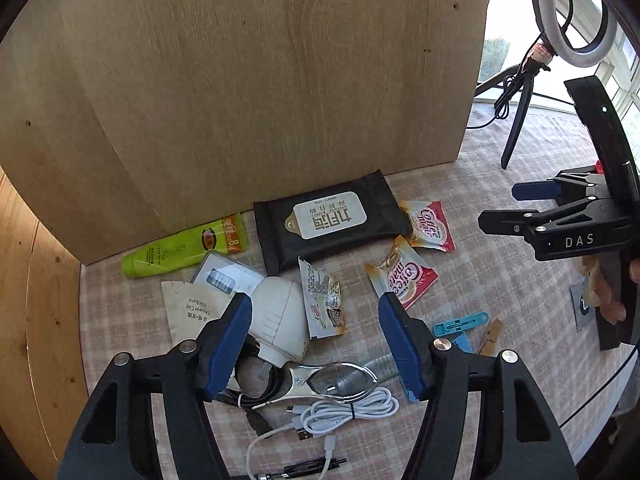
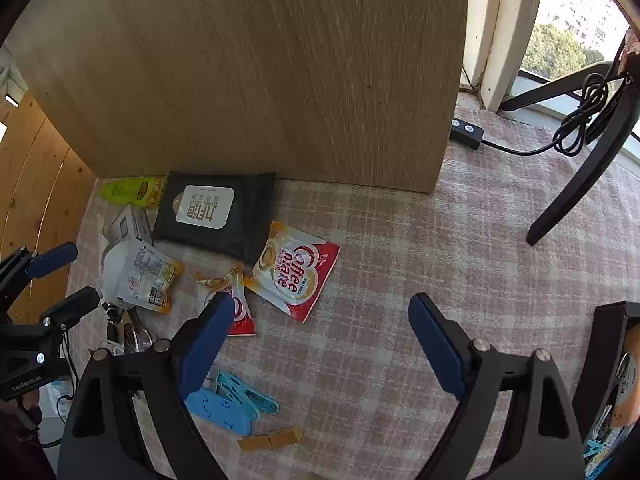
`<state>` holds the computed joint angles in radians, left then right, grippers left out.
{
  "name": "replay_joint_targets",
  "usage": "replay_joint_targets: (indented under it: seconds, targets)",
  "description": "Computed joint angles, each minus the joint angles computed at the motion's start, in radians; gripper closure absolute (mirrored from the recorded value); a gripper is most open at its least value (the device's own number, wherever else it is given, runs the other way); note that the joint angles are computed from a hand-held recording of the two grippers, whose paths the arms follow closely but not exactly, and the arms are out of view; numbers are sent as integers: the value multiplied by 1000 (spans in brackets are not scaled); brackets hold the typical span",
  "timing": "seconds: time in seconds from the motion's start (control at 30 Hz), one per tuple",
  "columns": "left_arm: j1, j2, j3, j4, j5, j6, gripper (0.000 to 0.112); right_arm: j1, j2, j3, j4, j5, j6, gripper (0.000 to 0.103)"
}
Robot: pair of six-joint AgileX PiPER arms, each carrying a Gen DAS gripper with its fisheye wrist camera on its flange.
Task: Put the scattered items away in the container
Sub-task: 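Grasp the Coffee-mate sachet with the right tool while the left tool grasps a small item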
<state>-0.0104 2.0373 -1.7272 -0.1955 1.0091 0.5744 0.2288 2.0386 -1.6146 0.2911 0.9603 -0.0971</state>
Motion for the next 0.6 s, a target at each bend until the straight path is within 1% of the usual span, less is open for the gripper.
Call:
replay_joint_targets:
  seconds: [0.07,0.2,0.23,0.4,0.47,0.6]
  targets:
    - [-7,44,-39,13,11,7,59,17,79,-90,-18,54,50,15]
    - [-16,112,-104,22,47,20,60,68,156,-181,-86,86,121,14]
    - [-19,123,-116,28,54,20,60,77,166,-191,-93,92,135,14]
    - [-34,158,-157,45,81,24,68,116,195,-198,-111,96,205,14]
    - [-42,171,-171,58,84,19,69,144,189,-187,-156,86,246,14]
    - [-51,206,-211,69,95,12,75,200,185,-189,-233,104,288,15]
